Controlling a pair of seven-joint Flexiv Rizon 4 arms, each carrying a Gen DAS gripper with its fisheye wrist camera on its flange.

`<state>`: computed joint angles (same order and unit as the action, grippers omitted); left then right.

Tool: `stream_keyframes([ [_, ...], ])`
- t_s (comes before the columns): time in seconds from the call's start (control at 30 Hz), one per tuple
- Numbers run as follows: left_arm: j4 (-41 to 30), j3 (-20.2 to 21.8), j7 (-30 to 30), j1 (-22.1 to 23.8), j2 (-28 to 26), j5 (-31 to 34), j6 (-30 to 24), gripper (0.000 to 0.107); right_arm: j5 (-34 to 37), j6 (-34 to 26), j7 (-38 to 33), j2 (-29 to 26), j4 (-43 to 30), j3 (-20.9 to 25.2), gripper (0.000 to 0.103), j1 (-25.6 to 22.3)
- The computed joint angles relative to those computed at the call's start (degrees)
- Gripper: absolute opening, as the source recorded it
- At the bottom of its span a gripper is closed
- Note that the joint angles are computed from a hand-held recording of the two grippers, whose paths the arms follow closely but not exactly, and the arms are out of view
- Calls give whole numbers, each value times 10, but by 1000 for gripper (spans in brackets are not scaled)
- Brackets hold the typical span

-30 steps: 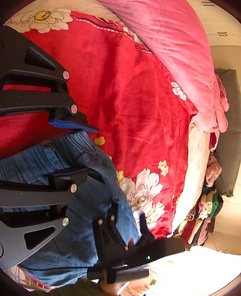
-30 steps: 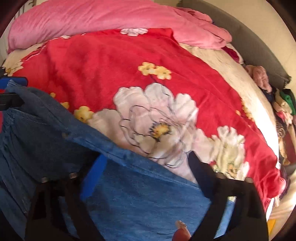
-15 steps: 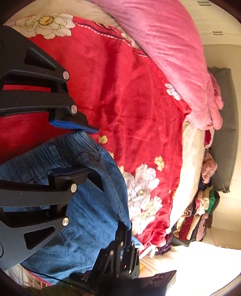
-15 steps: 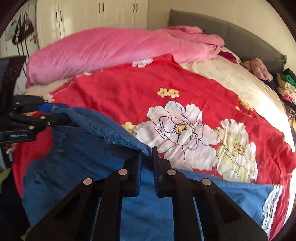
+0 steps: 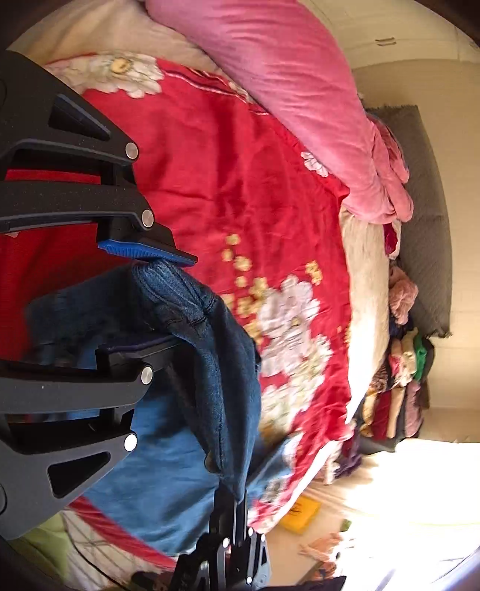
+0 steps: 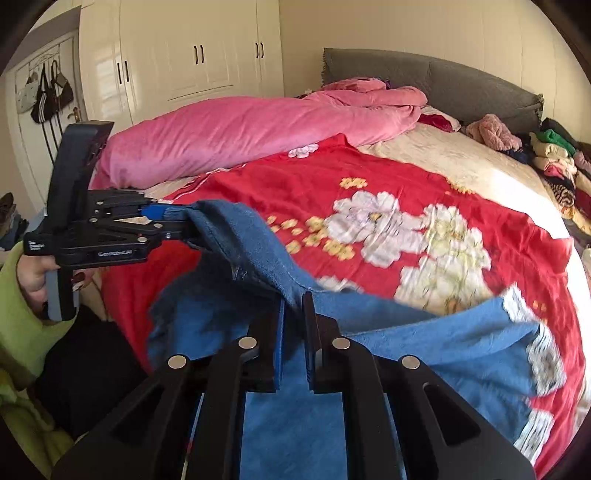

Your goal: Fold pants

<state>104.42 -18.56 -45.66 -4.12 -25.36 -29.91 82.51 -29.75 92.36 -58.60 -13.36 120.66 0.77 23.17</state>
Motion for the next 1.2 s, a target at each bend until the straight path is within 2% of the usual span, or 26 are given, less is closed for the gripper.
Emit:
stream_keyframes([
  [0.1, 38, 0, 10, 3, 21, 2, 3, 26, -27, 8, 36, 16, 37, -22, 8, 29],
  [0.23, 82, -16, 26, 14, 42, -17, 21, 26, 4, 9, 39, 19, 62, 17, 8, 15],
  [0.33, 109, -21, 31, 17, 52, -30, 30, 26, -35, 22, 70, 29, 88, -25, 8, 53],
  [0.4, 117, -7, 24, 5, 55, -22, 29, 26, -29, 17, 75, 28, 93, -13, 8, 47],
  [0.5, 124, 3, 19, -3, 59, -10, 32, 26, -106, 36, 130, 40, 120, -91, 8, 103],
  [0.53, 125, 9, 14, -7, 60, -5, 30, 28, -130, 41, 148, 41, 124, -96, 8, 101],
  [0.57, 124, 19, 5, -13, 60, 2, 25, 29, -118, 40, 142, 40, 125, -82, 8, 93],
  [0.6, 125, 27, -4, -18, 61, 8, 22, 32, -93, 36, 121, 36, 122, -50, 8, 72],
  [0.63, 126, 37, -16, -25, 62, 16, 23, 38, -81, 30, 108, 31, 118, -26, 8, 54],
  [0.7, 125, 56, -39, -35, 64, 32, 19, 46, -68, 25, 95, 26, 118, -11, 9, 46],
  [0.8, 135, 65, -52, -33, 75, 44, 8, 54, -68, 42, 104, 23, 124, -36, 9, 70],
  [0.87, 145, 63, -50, -25, 86, 39, 1, 54, -73, 52, 107, 27, 132, -72, 9, 103],
  [0.97, 159, 74, -63, -24, 106, 29, -6, 54, -53, 49, 96, 26, 130, -70, 9, 108],
  [1.03, 175, 55, -45, -11, 126, -15, 2, 52, -40, 50, 85, 23, 128, -62, 9, 106],
  [1.1, 181, 32, -6, -5, 138, -72, 7, 45, -18, 48, 62, 15, 120, -22, 9, 79],
  [1.13, 180, 14, 26, -5, 142, -109, 6, 43, -5, 45, 48, 12, 116, 0, 9, 65],
  [1.2, 169, 5, 56, -15, 139, -143, -7, 42, 14, 30, 34, 7, 109, 22, 11, 53],
])
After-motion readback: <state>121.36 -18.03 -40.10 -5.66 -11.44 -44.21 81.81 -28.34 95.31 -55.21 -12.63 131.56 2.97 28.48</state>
